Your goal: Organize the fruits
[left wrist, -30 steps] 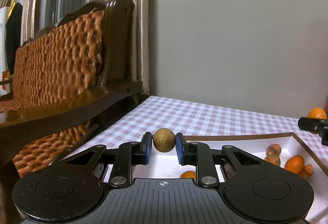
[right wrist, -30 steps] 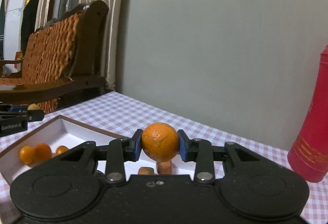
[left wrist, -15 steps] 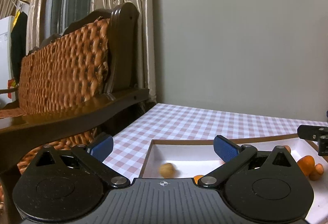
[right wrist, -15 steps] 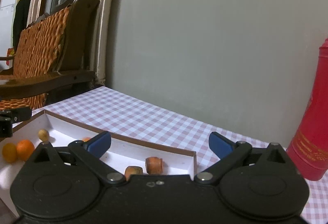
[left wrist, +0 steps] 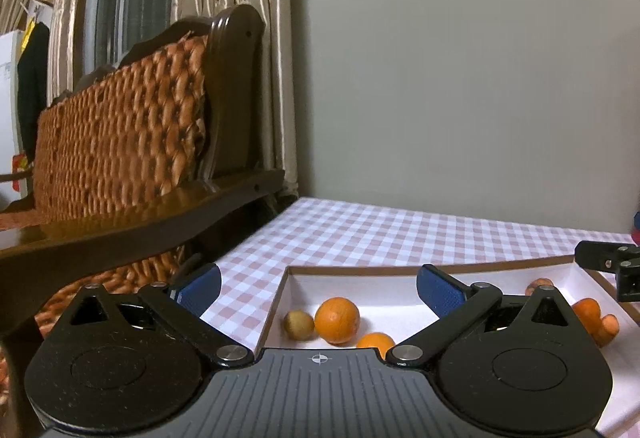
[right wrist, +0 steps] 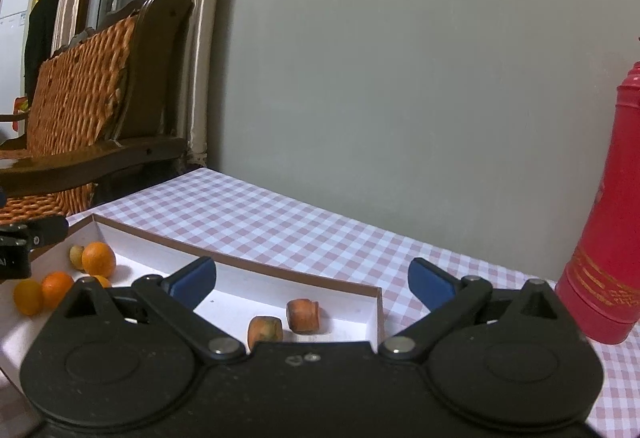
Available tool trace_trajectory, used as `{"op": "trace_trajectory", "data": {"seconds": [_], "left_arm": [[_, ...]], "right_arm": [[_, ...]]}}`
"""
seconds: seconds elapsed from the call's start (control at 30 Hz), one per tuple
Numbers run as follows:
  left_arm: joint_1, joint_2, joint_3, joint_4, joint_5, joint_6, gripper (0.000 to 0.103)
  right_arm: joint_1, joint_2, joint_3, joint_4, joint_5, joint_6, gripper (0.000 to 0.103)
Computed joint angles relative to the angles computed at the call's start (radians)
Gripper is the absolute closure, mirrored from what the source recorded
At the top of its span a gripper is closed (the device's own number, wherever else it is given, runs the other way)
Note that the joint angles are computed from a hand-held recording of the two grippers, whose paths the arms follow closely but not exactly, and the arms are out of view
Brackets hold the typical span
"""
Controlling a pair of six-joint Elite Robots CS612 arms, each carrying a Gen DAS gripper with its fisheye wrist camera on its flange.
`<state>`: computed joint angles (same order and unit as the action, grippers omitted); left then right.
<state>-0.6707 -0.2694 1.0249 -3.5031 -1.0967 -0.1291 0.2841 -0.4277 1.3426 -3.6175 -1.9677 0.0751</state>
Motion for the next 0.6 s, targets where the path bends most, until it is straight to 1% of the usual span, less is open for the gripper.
{"op": "trace_trajectory", "data": {"seconds": [0.03,0.07,0.2,0.27,0.37,0.43,0.6], "left_arm": [[-0.001,-0.009,0.013,0.001,-0.008,-0.004,0.000],[-0.005,-0.014,0.021,-0.010,-0.001,-0.005,0.000],[-0.019,-0.037,0.053,-0.054,-0.004,0.013,0.000],[-0.024,-0.054,0.080,-0.087,-0.026,0.026,0.000],[-0.039,-0.084,0.139,-0.151,-0.024,0.036,0.000],[-0.047,-0.109,0.189,-0.179,-0.034,0.034,0.000],[-0.070,-0.165,0.314,-0.247,-0.032,0.057,0.000]], "right_arm": [[0.001,-0.005,0.007,-0.001,-0.003,0.000,0.006],[0.003,-0.011,0.015,-0.005,-0.008,0.000,0.006],[0.012,-0.039,0.062,-0.049,-0.024,0.000,0.006],[0.019,-0.057,0.091,-0.074,-0.037,-0.011,0.006],[0.029,-0.086,0.142,-0.116,-0.063,-0.023,0.006],[0.036,-0.109,0.180,-0.142,-0.070,-0.021,0.006],[0.065,-0.148,0.257,-0.196,-0.109,-0.024,0.006]]}}
